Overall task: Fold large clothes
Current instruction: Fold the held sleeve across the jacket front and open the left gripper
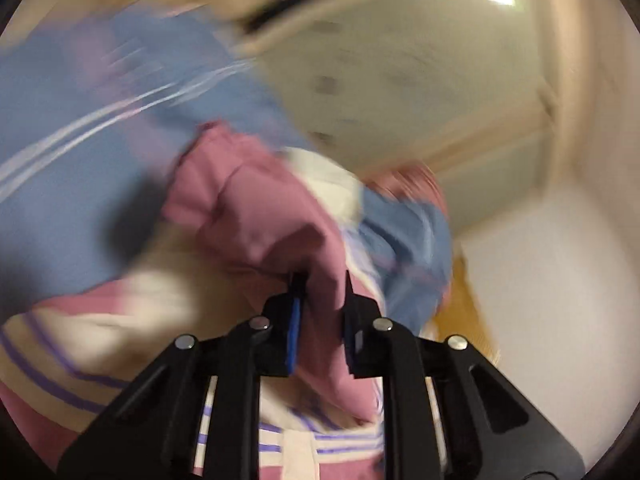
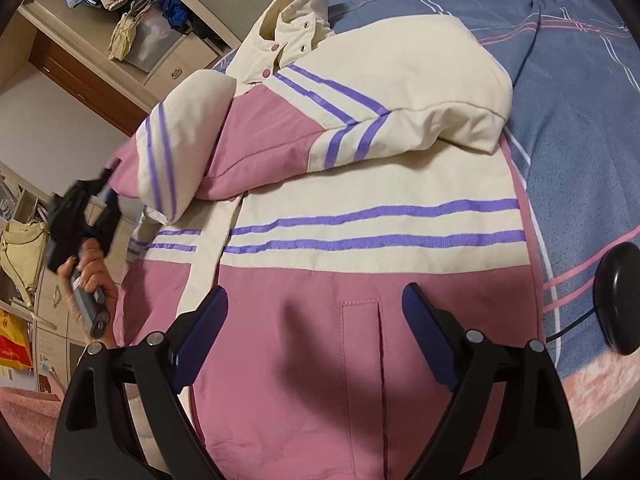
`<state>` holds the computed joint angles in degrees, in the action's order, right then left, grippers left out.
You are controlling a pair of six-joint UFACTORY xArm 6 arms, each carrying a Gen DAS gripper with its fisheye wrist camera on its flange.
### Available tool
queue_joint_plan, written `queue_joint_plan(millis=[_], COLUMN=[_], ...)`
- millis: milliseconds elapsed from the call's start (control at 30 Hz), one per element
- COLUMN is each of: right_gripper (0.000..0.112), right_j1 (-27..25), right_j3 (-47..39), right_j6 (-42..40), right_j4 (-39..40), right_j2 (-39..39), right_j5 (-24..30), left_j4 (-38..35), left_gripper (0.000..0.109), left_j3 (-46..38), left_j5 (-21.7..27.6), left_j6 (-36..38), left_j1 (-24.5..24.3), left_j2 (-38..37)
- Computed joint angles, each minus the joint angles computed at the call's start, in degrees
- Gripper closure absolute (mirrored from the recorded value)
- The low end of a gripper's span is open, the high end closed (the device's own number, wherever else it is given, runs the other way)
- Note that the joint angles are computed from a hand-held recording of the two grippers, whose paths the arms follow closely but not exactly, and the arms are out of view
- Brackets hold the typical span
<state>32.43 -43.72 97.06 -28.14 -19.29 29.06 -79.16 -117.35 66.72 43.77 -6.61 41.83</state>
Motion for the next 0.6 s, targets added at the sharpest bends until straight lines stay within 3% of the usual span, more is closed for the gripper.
queue_joint_plan(millis=[67,133,200,267,300,333,367,400,433,500,533,600], right_gripper=[0.023,0.023,0.023,0.023,0.023,0.023,0.023,0.023,0.023,0.023,0.017,0.013], right_j1=[-0.15,0.01,1.13,2.54,3.26,3.78,4.02,4.32,4.51,4.40,3.68,1.28], right_j3=[0.07,-0.06,-1.49,-2.94,-3.00,-2.43,-1.34,-0.21,1.04,3.15,4.23,5.23], right_j6=[1.95,4.63,6.97,8.00,9.13,10.75,12.66,15.42,18.24,22.84,24.35,23.29], right_j4=[-1.99,-4.07,-4.62,-4.69,-5.60,-6.69,-7.88,-9.58,-11.37,-14.43,-15.41,-14.62], right_j2=[-0.75,-1.78,-2.42,-2.80,-3.49,-4.59,-5.92,-7.46,-9.10,-11.45,-12.30,-12.02], right_j5=[0.25,2.29,9.24,16.93,19.84,21.46,22.01,22.59,22.94,22.19,20.54,16.18], left_j4=[2.32,9.34,18.76,21.79,21.93,21.88,21.49,20.38,18.69,17.02,16.54,16.10], left_gripper=[0.092,0.081,0.073,0.071,0.065,0.052,0.043,0.028,0.022,0.021,0.021,0.021], left_j3=[3.64,9.37,18.99,24.43,24.24,23.03,20.54,18.27,14.63,9.21,4.75,0.15], left_j5=[6.61,9.65,3.10,-1.19,-0.47,0.70,2.06,3.31,5.14,8.55,10.39,12.67], left_j6=[10.50,19.17,26.19,29.31,29.30,28.01,25.35,22.65,18.77,12.12,7.43,0.88], left_j1=[-2.10,-6.04,-11.60,-13.76,-13.36,-12.47,-10.93,-9.32,-7.01,-3.15,-1.39,0.76], left_j2=[-4.78,-10.38,-17.74,-21.09,-20.85,-20.08,-18.54,-17.03,-14.41,-9.91,-6.21,-1.97])
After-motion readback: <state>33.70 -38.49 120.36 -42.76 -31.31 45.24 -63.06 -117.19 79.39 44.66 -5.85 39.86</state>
